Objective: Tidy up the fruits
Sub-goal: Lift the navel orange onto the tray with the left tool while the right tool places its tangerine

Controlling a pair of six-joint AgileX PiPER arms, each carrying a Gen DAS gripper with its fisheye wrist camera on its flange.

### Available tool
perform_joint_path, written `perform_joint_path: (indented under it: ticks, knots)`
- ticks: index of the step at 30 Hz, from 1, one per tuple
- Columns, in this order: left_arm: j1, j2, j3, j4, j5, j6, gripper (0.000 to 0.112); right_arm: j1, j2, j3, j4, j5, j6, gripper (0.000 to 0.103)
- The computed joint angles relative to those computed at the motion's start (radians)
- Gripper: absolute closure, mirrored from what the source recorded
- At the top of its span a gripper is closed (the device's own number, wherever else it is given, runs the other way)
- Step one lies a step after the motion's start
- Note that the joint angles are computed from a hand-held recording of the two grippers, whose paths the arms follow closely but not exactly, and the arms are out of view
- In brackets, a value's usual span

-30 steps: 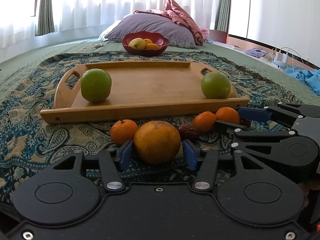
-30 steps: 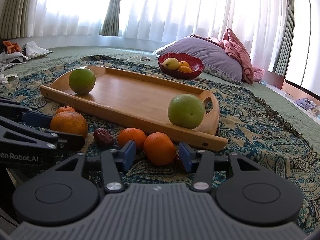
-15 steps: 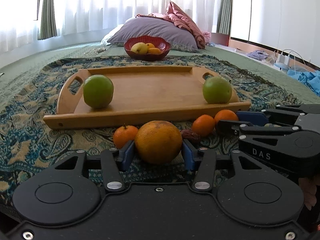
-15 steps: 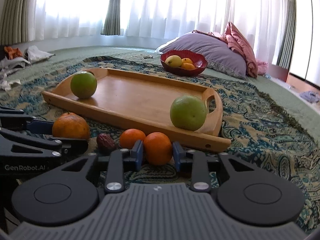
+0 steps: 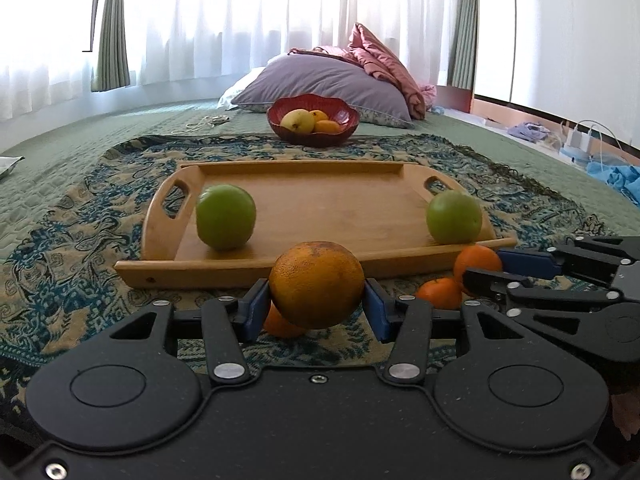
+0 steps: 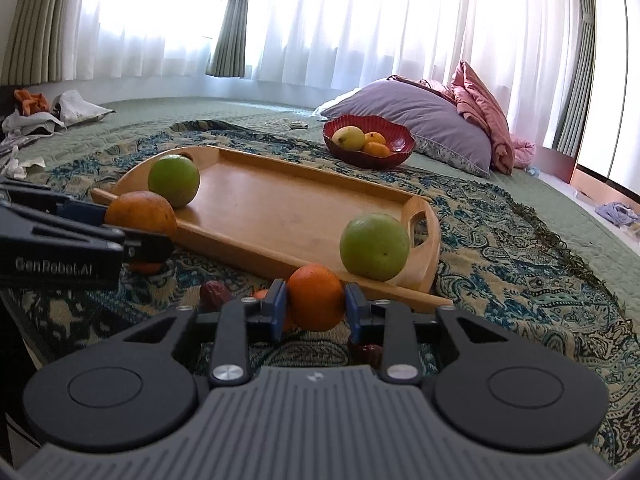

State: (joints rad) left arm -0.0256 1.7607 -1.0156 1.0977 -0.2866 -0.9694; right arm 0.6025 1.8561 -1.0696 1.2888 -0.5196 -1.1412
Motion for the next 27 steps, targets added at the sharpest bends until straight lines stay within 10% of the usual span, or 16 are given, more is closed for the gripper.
perform_joint_path:
  ticks: [27]
  knots:
    - [0.008, -0.006, 0.031, -0.113, -0.004, 0.102, 0.064, 0.036, -0.029, 0.093, 0.003, -0.027, 0.182, 0.054]
